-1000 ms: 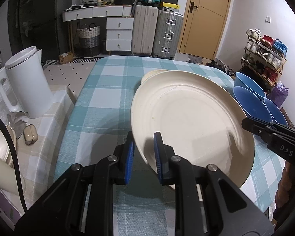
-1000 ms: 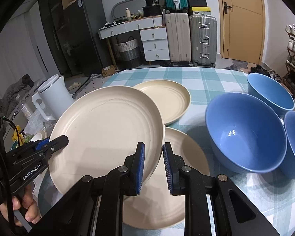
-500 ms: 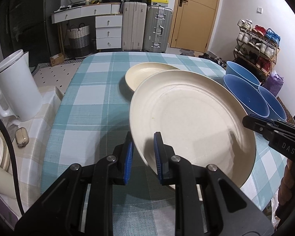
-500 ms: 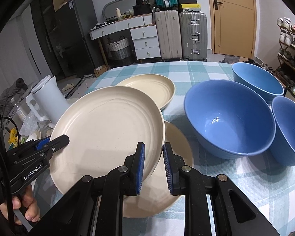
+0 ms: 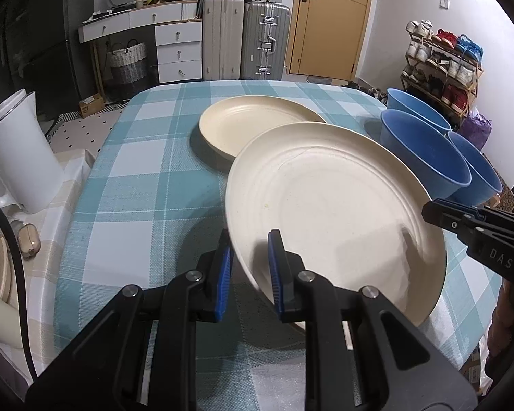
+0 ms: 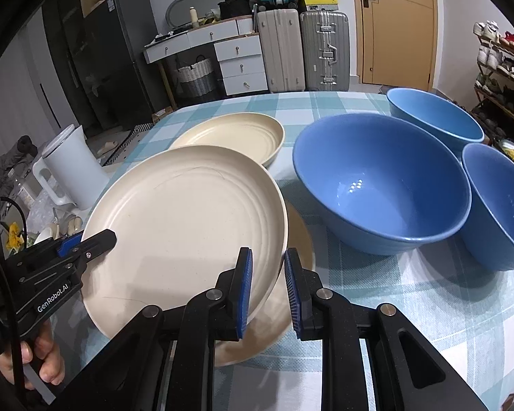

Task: Organize plates and bowls

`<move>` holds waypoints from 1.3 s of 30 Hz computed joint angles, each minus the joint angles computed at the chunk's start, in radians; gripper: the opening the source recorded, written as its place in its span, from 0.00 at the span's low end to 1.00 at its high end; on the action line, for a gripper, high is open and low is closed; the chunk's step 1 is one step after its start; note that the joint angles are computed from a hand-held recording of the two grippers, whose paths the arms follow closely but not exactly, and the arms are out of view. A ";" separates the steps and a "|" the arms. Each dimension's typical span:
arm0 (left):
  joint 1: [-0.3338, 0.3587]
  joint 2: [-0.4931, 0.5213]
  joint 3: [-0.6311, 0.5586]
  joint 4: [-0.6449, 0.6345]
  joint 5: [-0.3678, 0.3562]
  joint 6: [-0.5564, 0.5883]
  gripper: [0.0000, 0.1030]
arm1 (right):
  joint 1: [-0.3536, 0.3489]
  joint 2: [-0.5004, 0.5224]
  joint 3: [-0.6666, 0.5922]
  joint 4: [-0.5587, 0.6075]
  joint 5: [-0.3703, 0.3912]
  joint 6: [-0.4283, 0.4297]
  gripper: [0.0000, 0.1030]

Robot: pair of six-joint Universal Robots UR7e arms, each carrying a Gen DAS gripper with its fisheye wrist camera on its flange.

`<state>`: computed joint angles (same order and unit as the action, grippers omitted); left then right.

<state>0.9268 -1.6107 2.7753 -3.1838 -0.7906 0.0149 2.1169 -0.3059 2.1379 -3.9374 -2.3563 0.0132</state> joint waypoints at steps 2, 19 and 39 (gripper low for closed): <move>0.000 0.018 0.003 -0.017 0.001 0.002 0.16 | -0.004 0.001 0.003 -0.004 -0.001 0.004 0.19; 0.006 0.143 0.007 -0.120 0.012 0.035 0.17 | -0.025 0.012 -0.001 0.009 -0.023 0.009 0.19; 0.003 0.228 0.006 -0.160 0.049 0.043 0.19 | -0.024 0.029 -0.025 0.027 -0.049 0.014 0.19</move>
